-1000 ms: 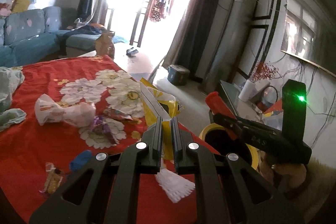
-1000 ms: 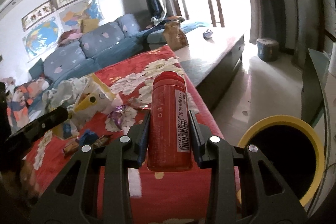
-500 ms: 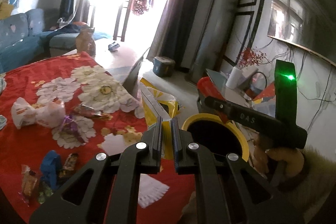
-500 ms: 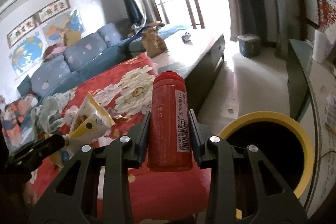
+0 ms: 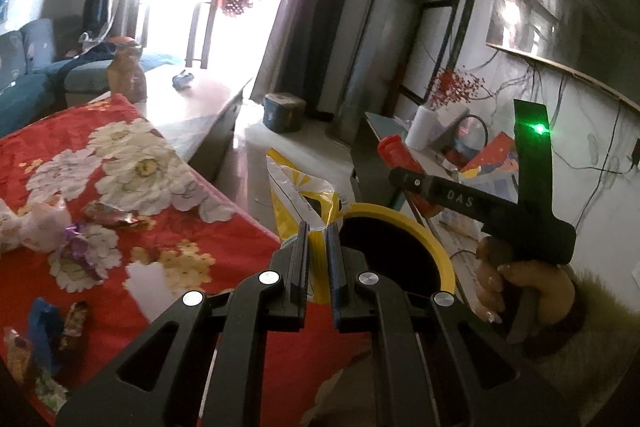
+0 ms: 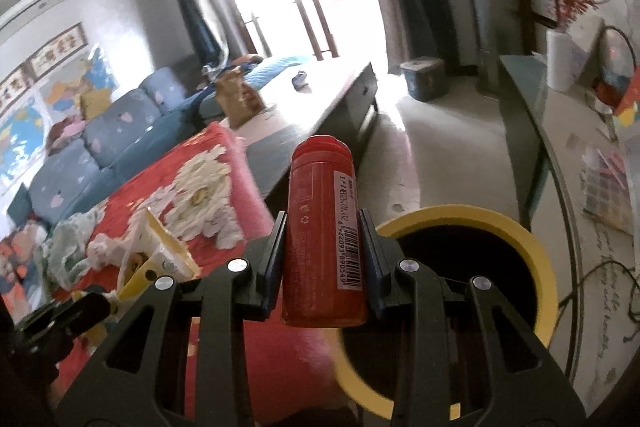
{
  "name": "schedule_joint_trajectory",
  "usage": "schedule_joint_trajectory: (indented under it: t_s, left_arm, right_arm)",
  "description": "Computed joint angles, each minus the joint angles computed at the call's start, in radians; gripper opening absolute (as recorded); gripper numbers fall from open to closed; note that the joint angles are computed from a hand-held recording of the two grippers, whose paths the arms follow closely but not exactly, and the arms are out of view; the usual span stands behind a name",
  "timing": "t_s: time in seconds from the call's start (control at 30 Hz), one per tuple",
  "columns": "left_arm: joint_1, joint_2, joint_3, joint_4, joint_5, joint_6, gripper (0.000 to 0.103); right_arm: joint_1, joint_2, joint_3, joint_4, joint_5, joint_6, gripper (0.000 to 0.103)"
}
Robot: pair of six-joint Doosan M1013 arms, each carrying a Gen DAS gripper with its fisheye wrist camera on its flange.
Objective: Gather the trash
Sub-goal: 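Drop the spray can and snack bag into the bin, opening both tools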
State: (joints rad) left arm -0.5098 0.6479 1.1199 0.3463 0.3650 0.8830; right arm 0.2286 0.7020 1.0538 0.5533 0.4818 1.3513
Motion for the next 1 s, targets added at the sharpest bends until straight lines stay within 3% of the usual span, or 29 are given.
schedule_joint_trajectory:
  t_s: [0.33, 0.6, 1.0]
  left_arm:
    - [-0.010, 0.081, -0.119, -0.201, 0.076, 0.224, 0.008]
    - [-0.017, 0.149, -0.219, -0.323, 0.161, 0.358, 0.008]
    - [-0.017, 0.252, -0.359, -0.434, 0.271, 0.461, 0.012]
  right_arm:
    - [-0.027, 0.014, 0.000, -0.135, 0.009, 0.189, 0.028]
    - [-0.045, 0.039, -0.023, -0.199, 0.076, 0.272, 0.028]
    - [-0.066, 0.068, -0.043, -0.223, 0.133, 0.376, 0.031]
